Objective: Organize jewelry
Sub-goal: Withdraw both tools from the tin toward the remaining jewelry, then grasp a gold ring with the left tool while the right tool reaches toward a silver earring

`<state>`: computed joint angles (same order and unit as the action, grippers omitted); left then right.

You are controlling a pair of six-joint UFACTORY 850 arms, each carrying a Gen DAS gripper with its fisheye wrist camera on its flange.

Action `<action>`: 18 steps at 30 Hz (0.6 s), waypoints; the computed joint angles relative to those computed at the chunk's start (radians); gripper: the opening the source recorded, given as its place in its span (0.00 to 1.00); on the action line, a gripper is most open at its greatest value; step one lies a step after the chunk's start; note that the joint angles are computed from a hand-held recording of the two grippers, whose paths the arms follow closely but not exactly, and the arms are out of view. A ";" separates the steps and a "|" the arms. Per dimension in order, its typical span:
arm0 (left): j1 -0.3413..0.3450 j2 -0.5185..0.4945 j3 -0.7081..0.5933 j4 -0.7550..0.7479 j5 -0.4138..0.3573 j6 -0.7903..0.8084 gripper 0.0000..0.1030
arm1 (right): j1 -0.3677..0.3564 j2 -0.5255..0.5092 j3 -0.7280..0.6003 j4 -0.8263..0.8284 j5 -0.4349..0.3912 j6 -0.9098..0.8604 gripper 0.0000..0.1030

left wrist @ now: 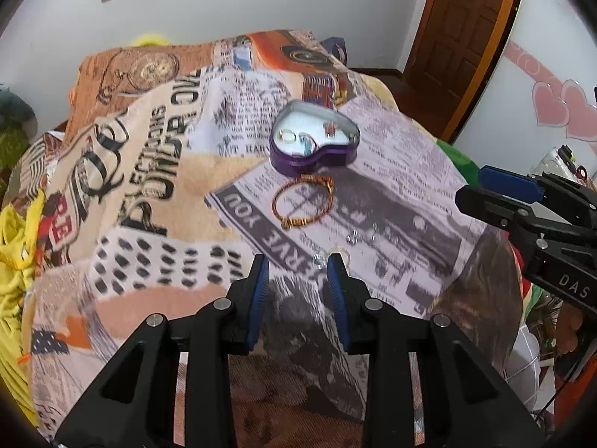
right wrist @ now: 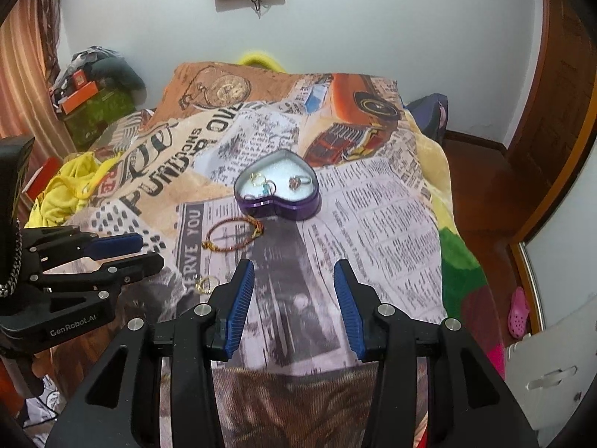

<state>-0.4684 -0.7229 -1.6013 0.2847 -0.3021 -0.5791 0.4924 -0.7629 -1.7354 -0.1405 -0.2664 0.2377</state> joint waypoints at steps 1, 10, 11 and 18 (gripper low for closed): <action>0.000 -0.001 0.004 -0.038 0.001 0.032 0.31 | 0.000 0.001 0.006 0.006 -0.001 -0.003 0.39; -0.004 -0.041 -0.016 -0.278 -0.025 0.254 0.30 | -0.001 0.000 0.040 0.030 -0.021 -0.021 0.39; -0.006 -0.048 -0.025 -0.293 -0.029 0.273 0.30 | -0.002 -0.002 0.041 0.045 -0.023 -0.034 0.39; -0.003 -0.106 -0.107 -0.419 -0.064 0.399 0.30 | -0.005 -0.024 0.028 0.094 -0.045 -0.088 0.39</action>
